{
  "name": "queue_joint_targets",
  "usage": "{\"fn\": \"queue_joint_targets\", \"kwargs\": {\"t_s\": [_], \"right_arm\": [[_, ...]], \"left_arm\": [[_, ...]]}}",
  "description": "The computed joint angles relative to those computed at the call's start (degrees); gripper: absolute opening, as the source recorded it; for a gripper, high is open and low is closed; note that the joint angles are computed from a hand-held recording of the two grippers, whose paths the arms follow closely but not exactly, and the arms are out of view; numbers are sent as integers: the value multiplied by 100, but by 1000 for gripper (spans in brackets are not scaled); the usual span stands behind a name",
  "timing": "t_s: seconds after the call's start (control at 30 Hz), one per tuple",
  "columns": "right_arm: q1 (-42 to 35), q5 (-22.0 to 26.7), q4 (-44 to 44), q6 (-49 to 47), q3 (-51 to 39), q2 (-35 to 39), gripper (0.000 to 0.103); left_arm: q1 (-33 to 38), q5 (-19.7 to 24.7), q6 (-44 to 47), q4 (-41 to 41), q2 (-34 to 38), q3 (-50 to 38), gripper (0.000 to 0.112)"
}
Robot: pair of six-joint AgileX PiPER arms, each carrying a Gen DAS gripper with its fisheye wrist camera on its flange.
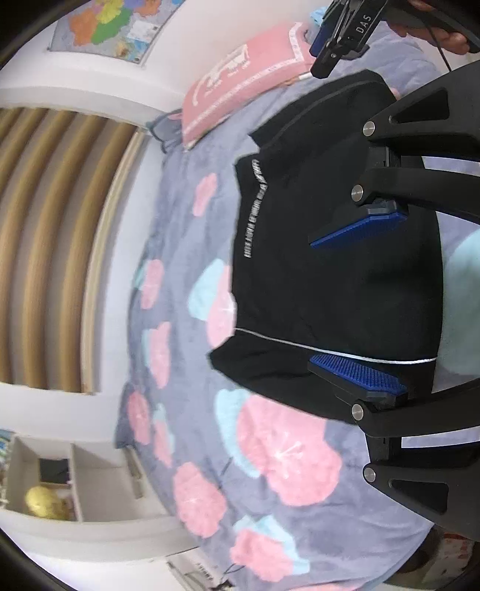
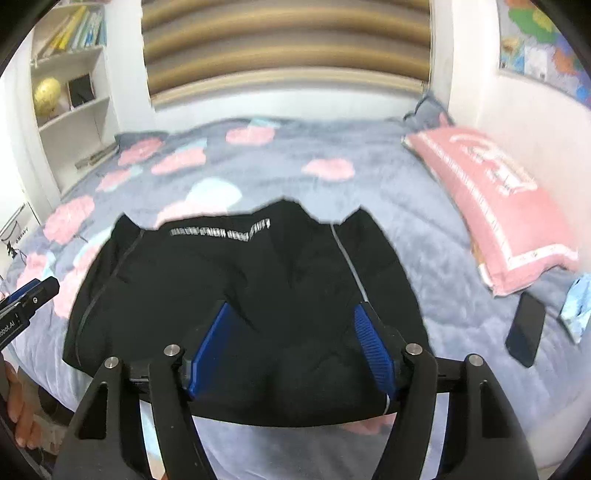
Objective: Fold large clothes
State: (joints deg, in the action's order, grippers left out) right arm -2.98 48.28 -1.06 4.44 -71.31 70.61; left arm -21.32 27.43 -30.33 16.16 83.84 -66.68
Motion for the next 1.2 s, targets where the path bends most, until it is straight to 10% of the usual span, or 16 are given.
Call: {"fn": "queue_joint_targets", "kwargs": {"t_s": [0.3,1.2], "right_arm": [[411,198,-672,489,-296,-462,73],[-382,66,206,-280,45,-441,73]], "left_arm": [[-1079,1036,-1922,2129,-500,-247,61],[-1410,1445,-1889,2005,-306,-456,61]]}}
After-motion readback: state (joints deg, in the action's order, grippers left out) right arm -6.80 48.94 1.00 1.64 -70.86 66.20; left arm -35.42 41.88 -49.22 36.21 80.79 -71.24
